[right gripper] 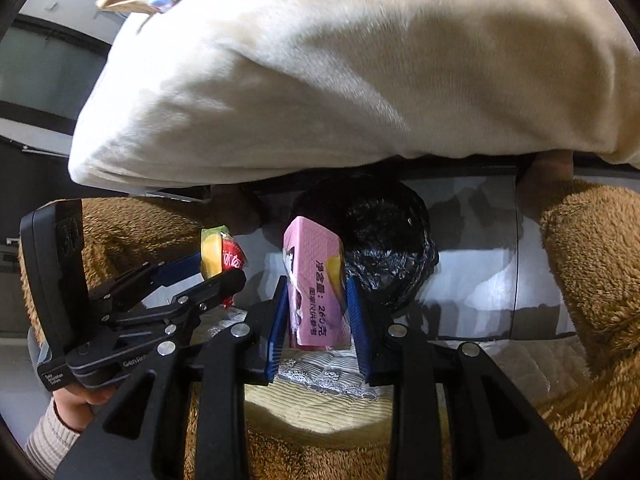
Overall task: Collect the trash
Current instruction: 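Carry the snack bag and pink box down over the black trash bin with both tools, then open both tools to drop the snack bag and pink box into the bin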
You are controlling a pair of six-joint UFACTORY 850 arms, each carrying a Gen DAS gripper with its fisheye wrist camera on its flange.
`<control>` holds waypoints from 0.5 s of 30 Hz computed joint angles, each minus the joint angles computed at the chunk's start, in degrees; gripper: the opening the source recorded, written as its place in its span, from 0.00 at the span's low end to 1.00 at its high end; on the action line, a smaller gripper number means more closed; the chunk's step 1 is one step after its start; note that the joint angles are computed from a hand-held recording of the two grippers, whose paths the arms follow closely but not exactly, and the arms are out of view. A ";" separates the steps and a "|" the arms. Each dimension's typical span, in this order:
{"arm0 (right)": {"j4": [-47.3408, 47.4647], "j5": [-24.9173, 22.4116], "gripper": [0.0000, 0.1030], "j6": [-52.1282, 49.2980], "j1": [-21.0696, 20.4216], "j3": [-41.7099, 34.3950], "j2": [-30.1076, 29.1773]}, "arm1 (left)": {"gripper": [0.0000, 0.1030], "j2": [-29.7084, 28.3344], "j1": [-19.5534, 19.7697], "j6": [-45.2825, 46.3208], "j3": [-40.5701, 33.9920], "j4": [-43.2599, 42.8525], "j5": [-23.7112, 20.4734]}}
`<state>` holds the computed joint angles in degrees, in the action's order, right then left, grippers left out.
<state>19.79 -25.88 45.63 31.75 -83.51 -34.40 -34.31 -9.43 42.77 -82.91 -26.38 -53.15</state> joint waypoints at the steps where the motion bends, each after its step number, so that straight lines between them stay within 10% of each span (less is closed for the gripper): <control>1: 1.65 -0.21 0.30 -1.30 -0.29 -0.19 -0.47 | 0.58 -0.82 -0.21 -1.20 -0.68 0.53 -0.66; 15: 9.03 -1.28 0.30 -5.81 -2.22 -1.45 -3.26 | 0.58 -3.98 -1.35 -6.57 -2.74 4.39 -1.45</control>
<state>28.83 -27.16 39.82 29.53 -84.96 -37.67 -38.29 -10.78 36.20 -85.65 -21.99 -54.60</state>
